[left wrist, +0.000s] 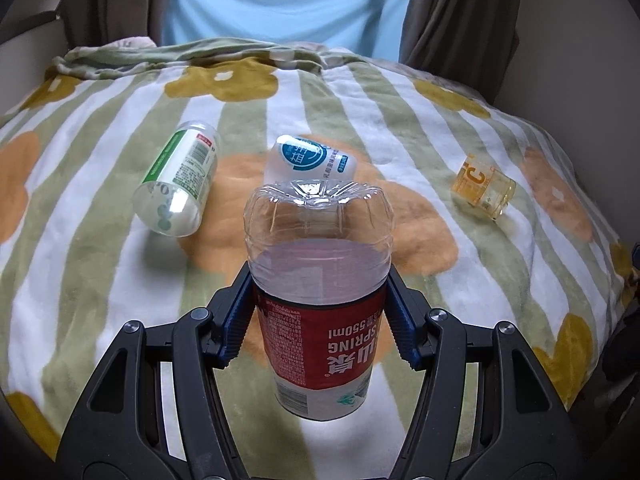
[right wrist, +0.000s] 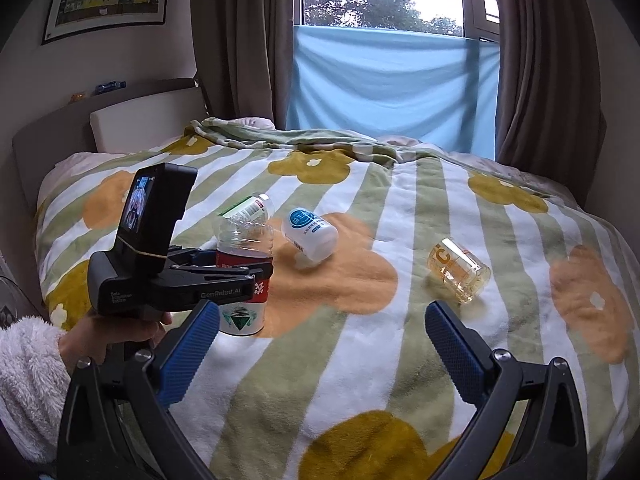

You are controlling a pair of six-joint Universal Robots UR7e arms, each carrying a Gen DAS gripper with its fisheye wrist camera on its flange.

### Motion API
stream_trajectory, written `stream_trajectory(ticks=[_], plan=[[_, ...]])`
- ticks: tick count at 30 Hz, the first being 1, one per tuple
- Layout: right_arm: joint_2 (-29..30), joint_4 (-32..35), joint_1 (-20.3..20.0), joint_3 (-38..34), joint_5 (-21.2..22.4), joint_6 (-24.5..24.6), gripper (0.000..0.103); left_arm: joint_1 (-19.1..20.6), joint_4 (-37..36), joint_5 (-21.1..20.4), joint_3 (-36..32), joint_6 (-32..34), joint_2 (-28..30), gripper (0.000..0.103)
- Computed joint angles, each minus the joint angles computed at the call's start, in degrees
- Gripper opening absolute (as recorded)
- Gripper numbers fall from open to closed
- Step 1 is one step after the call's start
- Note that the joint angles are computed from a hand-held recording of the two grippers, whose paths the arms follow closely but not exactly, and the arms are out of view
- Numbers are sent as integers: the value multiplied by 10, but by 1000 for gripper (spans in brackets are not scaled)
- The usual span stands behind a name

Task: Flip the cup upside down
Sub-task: 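Rotate the bottle cap-down with the left gripper and lower it onto the bed, then open the left gripper and release the inverted bottle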

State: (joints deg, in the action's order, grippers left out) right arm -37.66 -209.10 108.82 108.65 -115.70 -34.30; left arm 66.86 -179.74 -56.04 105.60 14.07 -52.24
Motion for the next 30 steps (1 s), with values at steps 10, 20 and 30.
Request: stream_trajectory(ticks=[10, 20, 30], plan=[[-2, -2, 0, 5, 3, 4, 103, -8, 5, 4, 23, -16, -24, 57], [-5, -8, 2, 10, -3, 4, 103, -11, -78, 16, 29, 46, 12, 57], [0, -6, 2, 7, -2, 5, 103, -20, -96, 32, 49, 58, -2, 103]])
